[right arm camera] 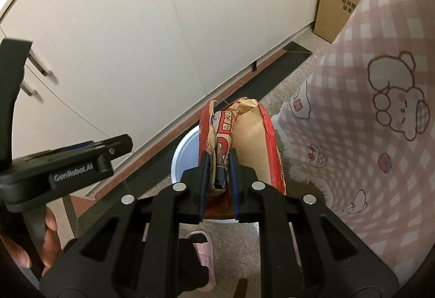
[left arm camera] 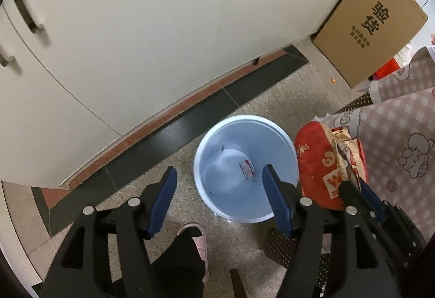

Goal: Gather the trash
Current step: 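Carry both items over the blue bin and open the left tool, then open the right tool to drop the red paper bag into the bin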

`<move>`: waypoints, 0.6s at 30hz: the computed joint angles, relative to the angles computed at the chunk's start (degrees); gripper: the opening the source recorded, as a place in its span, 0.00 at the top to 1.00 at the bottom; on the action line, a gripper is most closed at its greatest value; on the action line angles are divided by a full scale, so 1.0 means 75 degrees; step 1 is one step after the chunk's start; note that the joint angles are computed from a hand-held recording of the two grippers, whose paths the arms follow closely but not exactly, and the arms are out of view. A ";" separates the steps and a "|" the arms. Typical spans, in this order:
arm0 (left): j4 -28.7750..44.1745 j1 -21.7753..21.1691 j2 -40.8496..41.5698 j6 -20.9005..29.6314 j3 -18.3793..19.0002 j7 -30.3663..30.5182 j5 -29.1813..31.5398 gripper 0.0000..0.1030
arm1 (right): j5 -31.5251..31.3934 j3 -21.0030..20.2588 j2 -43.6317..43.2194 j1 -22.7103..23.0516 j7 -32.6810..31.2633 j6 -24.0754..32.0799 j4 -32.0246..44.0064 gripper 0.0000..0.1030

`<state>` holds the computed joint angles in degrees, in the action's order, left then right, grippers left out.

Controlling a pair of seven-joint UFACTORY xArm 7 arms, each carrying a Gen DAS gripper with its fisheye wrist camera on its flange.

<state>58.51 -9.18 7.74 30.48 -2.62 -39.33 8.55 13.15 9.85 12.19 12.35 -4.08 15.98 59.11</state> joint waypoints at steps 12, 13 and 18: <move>-0.0063 0.0051 -0.0681 0.0615 0.0026 -0.0946 0.1207 0.35 | -0.0206 -0.0148 0.0092 0.0117 0.0141 -0.0100 0.0545 0.35; -0.0134 0.0064 -0.0806 0.0624 0.0002 -0.0987 0.1209 0.35 | -0.0358 -0.0168 -0.0040 0.0147 0.0160 -0.0061 0.0507 0.35; -0.0752 0.0157 -0.1796 0.0669 -0.0223 -0.1364 0.1484 0.35 | -0.1502 -0.0349 -0.0960 0.0469 0.0665 -0.0027 0.0008 0.35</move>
<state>52.86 -8.00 -5.73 35.50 -4.29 -49.56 19.68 1.88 7.23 4.99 15.87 0.91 15.78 59.17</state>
